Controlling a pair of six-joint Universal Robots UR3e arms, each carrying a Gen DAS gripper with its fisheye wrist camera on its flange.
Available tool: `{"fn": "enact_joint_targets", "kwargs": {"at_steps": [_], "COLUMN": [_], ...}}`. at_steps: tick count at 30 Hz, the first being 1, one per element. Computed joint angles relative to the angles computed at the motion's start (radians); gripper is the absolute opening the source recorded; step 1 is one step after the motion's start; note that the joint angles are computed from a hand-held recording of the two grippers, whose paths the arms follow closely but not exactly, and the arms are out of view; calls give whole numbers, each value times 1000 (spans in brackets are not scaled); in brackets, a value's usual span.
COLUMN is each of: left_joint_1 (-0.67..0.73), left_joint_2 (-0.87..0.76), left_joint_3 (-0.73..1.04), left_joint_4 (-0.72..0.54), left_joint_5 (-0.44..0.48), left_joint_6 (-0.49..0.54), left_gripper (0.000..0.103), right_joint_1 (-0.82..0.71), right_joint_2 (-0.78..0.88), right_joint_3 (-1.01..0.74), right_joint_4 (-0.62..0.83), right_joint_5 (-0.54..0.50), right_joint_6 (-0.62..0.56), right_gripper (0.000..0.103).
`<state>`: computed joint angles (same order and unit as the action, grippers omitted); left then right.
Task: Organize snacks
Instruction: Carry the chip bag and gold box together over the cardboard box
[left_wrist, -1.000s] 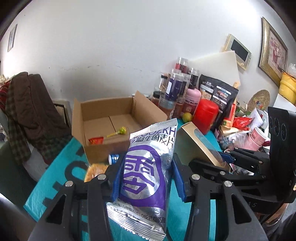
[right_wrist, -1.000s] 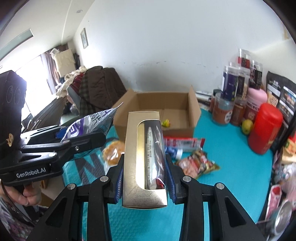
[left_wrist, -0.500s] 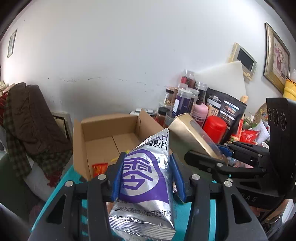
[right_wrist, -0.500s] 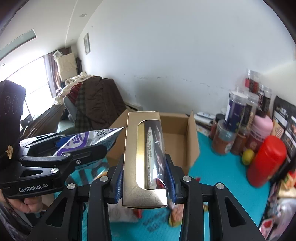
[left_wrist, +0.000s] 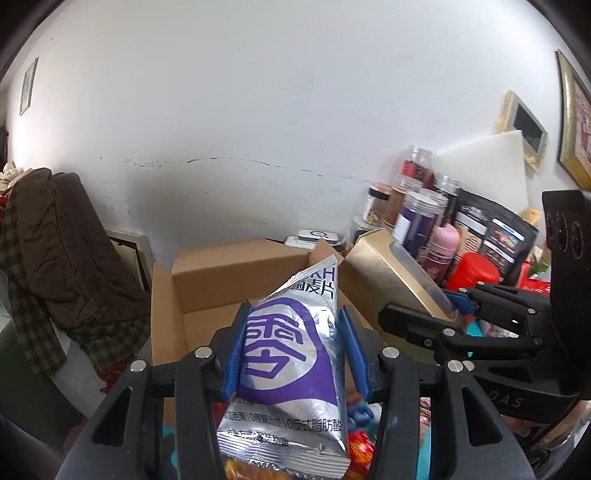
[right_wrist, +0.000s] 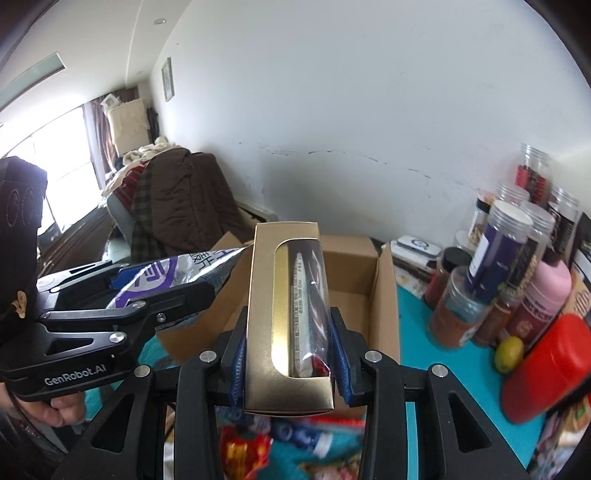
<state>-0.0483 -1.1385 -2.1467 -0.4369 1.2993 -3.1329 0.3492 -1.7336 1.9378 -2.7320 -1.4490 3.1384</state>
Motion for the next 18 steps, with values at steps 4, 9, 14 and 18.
{"fn": "enact_joint_targets", "kwargs": {"at_steps": [4, 9, 14, 18], "left_joint_1": [15, 27, 33, 30], "left_joint_2": [-95, -185, -247, -303], "left_joint_3": [39, 88, 122, 155], "left_joint_4": [40, 42, 39, 20], "left_joint_5": [3, 4, 22, 47], "left_joint_6": [6, 5, -1, 1], "left_gripper": [47, 47, 47, 47], "right_joint_1": [-21, -45, -57, -54], "right_joint_2": [89, 172, 253, 312], "right_joint_3": [-76, -154, -238, -297], "right_joint_4": [6, 40, 101, 141], "right_joint_5": [20, 54, 72, 70], "right_joint_6": [-13, -26, -32, -42], "right_gripper": [38, 38, 38, 38]}}
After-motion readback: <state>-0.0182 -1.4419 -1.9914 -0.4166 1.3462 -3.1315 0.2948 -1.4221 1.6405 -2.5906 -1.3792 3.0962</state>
